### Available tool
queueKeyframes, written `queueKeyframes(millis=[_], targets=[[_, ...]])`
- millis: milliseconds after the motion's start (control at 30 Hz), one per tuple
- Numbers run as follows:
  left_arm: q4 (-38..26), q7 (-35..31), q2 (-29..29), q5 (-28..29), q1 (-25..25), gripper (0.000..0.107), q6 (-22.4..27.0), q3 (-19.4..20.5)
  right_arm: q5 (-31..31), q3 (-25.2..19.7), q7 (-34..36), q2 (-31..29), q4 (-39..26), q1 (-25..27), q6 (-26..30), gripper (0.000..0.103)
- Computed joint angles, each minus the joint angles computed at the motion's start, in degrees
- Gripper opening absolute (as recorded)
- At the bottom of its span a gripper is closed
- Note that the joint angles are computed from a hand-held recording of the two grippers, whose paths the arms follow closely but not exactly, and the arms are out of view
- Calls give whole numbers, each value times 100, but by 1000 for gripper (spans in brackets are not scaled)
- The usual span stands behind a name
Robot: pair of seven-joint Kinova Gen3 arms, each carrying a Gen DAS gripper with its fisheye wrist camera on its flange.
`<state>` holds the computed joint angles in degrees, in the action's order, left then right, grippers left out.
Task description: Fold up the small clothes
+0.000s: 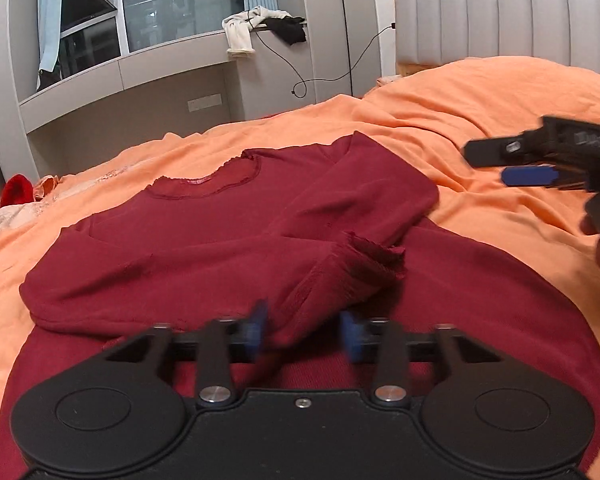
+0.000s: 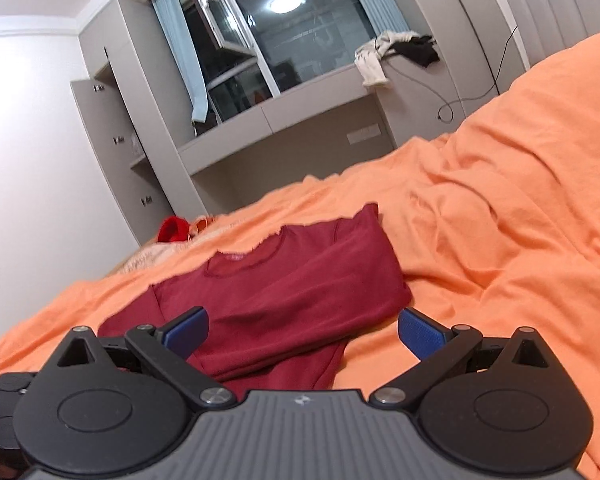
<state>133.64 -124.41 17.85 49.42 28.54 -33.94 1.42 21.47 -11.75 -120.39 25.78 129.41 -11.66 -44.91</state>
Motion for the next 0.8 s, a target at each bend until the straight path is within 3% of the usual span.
queueKeyframes(millis=[67,167,233,333,467,567,733,800], targets=[[177,-295,-355,312,-106,71,54,249,38,-12,-19,-4,-106,-50,267,103],[295,-841,-724,1011,-474,78,131,753,75,-22,98,15,-189,-129,538,103],[372,-1053,-891,1478,-283,84,-10,567,199,-75,127,25,-282,-127,786,103],[452,-1185,-895,2177,232,94,-656,6,340,-144,193,28,-391,-122,1103,103],[369,-1303,-893,2981,-377,97,-1254,130,192,-115,537,77,-431,-271,1274,103],[296,-1155,-903,2790,-993,102,-1180,31,-20,-35,981,107,-418,-460,1309,103],[-136,-1292,-613,1720,-2150,102,-138,-322,132,-222,1144,159,-392,-271,1278,103],[-315,-1170,-525,1254,-2680,102,328,-225,390,-375,945,185,-479,-53,1410,103]])
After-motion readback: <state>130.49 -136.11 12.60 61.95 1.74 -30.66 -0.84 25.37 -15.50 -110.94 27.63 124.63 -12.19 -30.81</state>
